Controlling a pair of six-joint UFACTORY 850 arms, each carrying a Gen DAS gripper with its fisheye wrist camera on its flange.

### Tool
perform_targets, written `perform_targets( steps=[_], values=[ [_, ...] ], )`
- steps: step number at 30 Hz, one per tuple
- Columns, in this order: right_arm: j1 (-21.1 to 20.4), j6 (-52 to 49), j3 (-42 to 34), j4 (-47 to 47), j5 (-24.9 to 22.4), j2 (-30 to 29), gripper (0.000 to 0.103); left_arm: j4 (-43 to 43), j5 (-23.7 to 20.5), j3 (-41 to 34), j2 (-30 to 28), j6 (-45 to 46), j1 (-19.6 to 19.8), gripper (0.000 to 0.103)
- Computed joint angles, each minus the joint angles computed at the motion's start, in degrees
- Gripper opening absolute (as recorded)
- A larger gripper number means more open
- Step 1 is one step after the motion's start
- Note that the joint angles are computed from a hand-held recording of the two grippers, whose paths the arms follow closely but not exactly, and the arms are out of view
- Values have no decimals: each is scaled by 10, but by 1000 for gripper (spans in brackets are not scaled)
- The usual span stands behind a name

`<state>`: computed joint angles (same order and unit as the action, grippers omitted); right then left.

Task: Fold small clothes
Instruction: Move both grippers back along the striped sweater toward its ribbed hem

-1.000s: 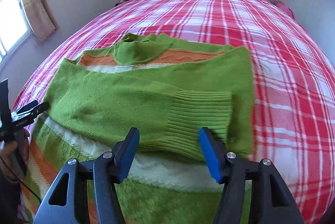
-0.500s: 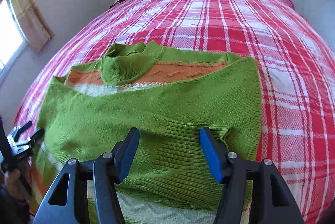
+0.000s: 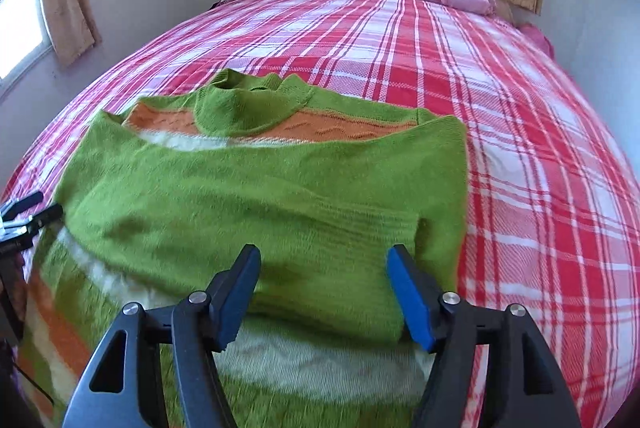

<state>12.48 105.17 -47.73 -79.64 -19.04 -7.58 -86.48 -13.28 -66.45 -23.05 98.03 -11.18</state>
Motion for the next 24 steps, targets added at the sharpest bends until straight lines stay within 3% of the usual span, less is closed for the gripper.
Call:
perform_targets(
  steps=[4, 7, 12, 24],
  values=[
    [23, 60, 29, -35, -22, 31, 72, -82, -48, 41, 34, 72, 16, 103],
    [41, 73, 48, -36, -26, 48, 73, -97, -69, 71, 57, 95, 24, 103],
    [81, 68, 70, -27, -52, 67, 73, -119, -72, 118, 99, 148, 26, 103],
    [156, 71, 113, 5, -93, 103, 74, -77, -100, 190, 164, 149, 48, 103]
  ],
)
